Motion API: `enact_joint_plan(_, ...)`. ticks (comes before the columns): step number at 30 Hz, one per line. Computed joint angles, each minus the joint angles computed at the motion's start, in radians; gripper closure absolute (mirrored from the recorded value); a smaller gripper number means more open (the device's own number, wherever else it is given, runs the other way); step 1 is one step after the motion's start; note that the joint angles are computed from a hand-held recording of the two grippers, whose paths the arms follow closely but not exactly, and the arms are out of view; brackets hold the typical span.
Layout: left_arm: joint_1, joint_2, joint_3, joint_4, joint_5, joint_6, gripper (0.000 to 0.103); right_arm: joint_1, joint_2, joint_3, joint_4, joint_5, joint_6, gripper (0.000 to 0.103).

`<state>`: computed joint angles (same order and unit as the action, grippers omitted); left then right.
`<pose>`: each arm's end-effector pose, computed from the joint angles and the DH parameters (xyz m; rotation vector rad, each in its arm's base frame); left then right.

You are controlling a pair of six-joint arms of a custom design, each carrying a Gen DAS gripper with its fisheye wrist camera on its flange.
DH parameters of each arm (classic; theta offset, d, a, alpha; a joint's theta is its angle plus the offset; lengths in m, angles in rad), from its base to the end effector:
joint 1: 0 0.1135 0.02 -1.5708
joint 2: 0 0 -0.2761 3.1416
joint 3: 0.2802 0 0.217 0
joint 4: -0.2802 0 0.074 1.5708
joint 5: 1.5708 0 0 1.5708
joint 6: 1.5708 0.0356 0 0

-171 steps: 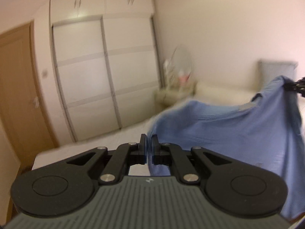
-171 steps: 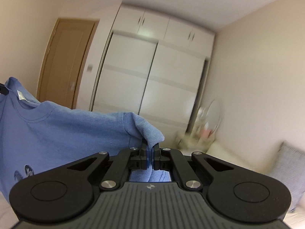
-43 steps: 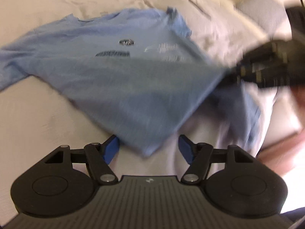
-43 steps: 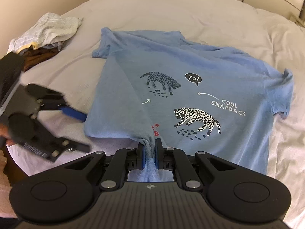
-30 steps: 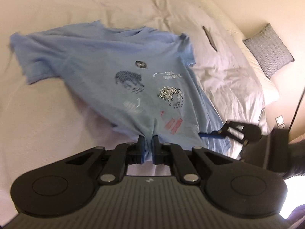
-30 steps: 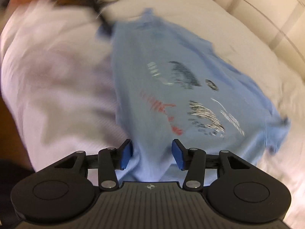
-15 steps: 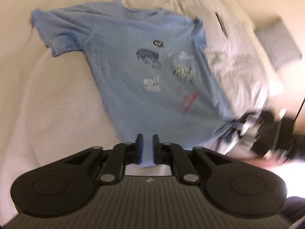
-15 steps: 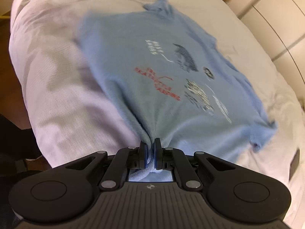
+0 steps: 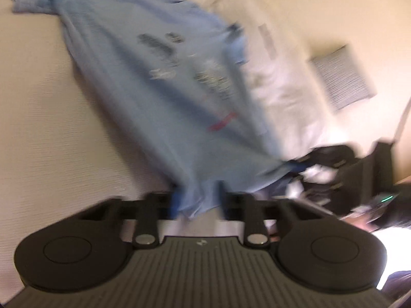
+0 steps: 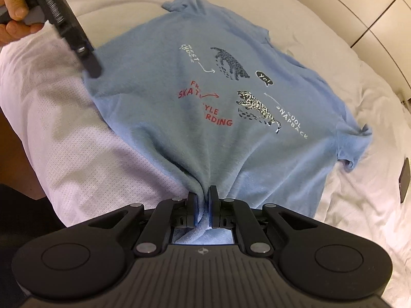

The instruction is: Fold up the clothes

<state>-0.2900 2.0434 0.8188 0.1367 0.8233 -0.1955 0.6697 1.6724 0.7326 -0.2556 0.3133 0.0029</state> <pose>0.2977 -0.1161 0.0966 0.4022 2.5852 -1.2564 0.2099 0.1522 0.1548 -0.8003 2.5563 -0.2314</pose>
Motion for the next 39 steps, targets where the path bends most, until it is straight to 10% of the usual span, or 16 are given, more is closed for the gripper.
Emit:
enact_joint_plan(2,0.005,0.009,0.018,-0.023,0.058,0.005,0.102,-0.002,0.010,-0.002,0.006,-0.001,-0.017,0.097)
enact_joint_plan(7,0.121,-0.078,0.237,-0.599,0.052,0.289,0.102,0.037,0.005,-0.005,-0.009,-0.008,-0.109,0.096)
enact_joint_plan(12,0.291,-0.121,0.432,-0.912,0.020,0.400,0.103,0.069,-0.011,0.007,-0.018,-0.042,-0.136,0.097)
enact_joint_plan(17,0.303,-0.148,0.359,-0.810,-0.030,0.359,0.085,0.076,0.023,0.008,-0.011,-0.028,-0.071,0.096)
enact_joint_plan(19,0.252,-0.147,0.286,-0.737,-0.079,0.363,0.071,0.090,0.029,0.007,-0.011,0.001,-0.080,0.081)
enact_joint_plan(26,0.048,-0.072,0.123,-0.532,-0.191,0.374,0.069,0.198,0.006,0.048,-0.033,0.016,-0.012,0.065)
enact_joint_plan(30,0.038,-0.020,0.196,-0.540,-0.114,0.274,0.089,0.264,0.091,0.077,0.039,0.028,-0.031,0.052)
enact_joint_plan(35,0.101,0.024,0.331,-0.487,0.002,0.069,0.089,0.211,0.196,0.128,0.125,-0.001,-0.172,0.060)
enact_joint_plan(39,0.115,0.040,0.397,-0.385,0.006,-0.073,0.071,0.040,0.209,0.238,0.021,-0.144,-0.131,0.089)
